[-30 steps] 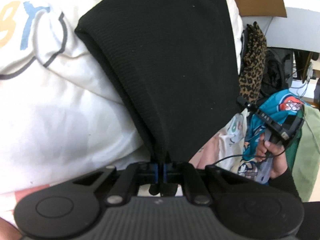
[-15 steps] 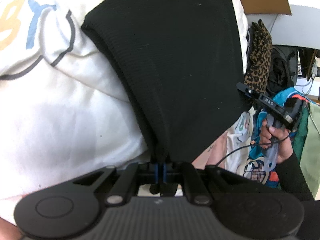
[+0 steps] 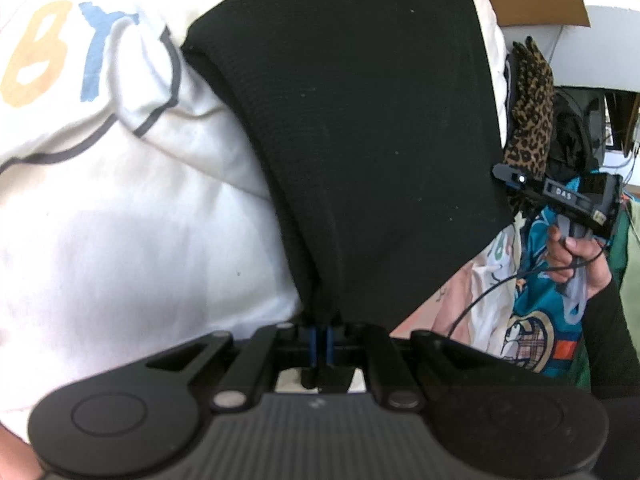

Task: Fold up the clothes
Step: 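Lift the black shorts up off the sheet with both closed tools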

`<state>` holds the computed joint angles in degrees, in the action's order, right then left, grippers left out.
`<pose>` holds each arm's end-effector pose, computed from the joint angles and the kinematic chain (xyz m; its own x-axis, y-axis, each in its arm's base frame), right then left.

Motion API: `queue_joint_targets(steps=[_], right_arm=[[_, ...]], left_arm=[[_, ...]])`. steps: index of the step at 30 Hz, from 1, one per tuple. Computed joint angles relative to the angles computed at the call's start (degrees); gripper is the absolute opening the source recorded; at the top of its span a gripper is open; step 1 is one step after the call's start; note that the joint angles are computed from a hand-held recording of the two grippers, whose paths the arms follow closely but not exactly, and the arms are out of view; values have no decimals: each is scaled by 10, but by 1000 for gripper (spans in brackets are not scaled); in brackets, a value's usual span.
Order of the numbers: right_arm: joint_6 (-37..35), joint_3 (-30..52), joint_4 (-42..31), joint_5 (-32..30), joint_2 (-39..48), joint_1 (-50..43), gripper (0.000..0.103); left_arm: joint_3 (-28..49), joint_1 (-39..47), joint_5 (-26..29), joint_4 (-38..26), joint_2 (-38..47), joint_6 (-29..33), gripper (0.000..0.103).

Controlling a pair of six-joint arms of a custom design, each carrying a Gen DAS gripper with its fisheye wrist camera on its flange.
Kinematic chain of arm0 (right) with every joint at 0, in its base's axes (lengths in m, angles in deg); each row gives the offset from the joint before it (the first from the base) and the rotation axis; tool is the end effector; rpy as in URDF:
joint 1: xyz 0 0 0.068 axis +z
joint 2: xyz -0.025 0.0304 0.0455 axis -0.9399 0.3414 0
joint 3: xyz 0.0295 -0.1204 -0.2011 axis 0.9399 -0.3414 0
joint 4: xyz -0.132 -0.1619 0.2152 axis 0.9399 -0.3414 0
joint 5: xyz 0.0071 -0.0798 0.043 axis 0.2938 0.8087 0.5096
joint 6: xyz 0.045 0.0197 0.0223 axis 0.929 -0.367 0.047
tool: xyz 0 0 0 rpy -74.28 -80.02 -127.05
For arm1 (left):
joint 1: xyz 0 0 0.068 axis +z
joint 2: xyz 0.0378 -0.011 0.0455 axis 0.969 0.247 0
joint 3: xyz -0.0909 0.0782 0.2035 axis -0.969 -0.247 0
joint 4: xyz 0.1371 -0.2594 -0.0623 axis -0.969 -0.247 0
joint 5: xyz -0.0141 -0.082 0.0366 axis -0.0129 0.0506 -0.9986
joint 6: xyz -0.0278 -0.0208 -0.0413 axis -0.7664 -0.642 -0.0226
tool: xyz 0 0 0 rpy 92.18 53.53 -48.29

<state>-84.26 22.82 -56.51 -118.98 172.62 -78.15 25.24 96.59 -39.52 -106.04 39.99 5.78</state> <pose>0.3819 -0.0354 0.1355 -0.9732 -0.0874 -0.2128 -0.1839 0.8514 0.4913 0.2635 0.0846 0.1114 -0.9322 0.3304 0.1475 0.1650 0.7509 -0.6394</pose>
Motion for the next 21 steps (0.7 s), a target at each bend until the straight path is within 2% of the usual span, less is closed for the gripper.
queue_joint_targets(steps=[7,14,21], right_arm=[[-33,76,-69,-51,79,-29,35],[-28,109,-84,-114,130,-31,33],[-5,128,-67,-137,159,-15,33]], left_arm=[[-4,-2,4,3,-1,-7,5],[-8,-10,8,8,0,-17,5],[-8,-8,9,9,4,-20,5]])
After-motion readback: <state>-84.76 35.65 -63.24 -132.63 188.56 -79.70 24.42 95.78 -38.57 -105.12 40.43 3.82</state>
